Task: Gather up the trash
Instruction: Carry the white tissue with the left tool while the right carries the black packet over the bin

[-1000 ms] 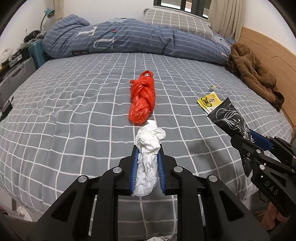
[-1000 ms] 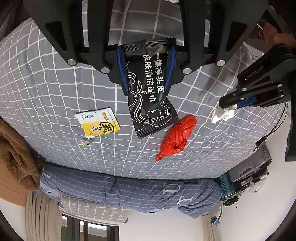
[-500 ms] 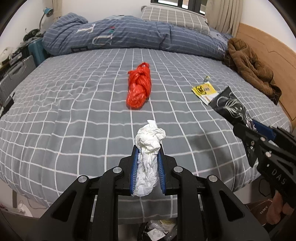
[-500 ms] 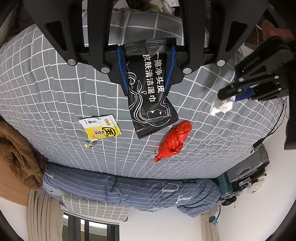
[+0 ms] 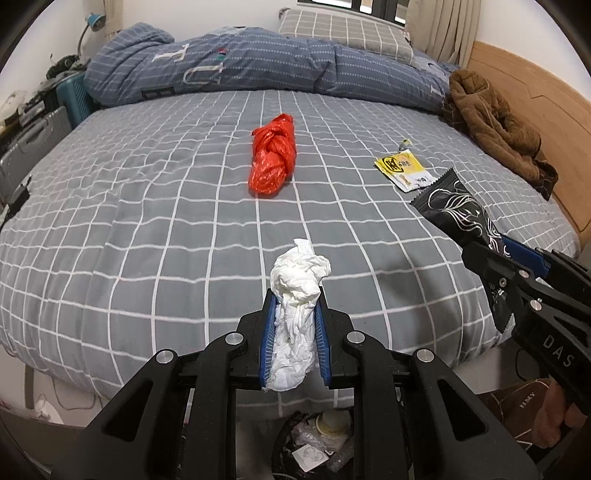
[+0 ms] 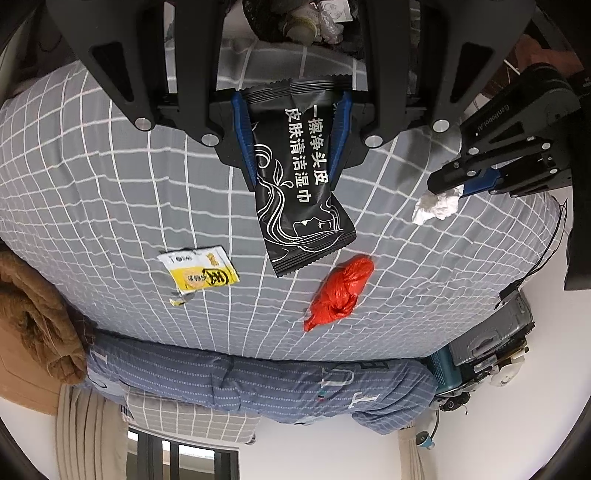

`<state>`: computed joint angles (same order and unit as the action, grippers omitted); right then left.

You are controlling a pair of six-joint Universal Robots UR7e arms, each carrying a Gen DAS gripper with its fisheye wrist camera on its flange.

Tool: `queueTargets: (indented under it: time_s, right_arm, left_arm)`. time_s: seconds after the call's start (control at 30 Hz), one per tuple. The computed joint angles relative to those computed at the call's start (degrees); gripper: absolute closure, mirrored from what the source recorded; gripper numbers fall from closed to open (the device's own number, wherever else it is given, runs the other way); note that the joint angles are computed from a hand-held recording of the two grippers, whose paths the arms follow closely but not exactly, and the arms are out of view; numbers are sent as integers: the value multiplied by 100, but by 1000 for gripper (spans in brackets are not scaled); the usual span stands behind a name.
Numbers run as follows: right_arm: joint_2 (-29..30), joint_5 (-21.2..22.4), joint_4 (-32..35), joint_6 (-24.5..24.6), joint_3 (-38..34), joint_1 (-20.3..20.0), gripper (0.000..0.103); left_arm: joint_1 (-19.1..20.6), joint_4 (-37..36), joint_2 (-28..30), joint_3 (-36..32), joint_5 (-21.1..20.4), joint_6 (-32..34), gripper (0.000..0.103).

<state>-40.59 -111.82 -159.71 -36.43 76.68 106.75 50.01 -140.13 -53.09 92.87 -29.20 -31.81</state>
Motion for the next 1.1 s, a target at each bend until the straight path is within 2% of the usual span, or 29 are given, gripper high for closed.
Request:
queueTargets:
  time_s: [0.83,1.1]
  right_arm:
    - [-920,-207,-275,246,1694,-19,68]
    - [-1118,-255,-250,289,2026,-28,68]
  left_arm:
    - [-485,534,-576,1135,-140,-1196,84]
    - [-629,761,-690,1363,-219,-1553,84]
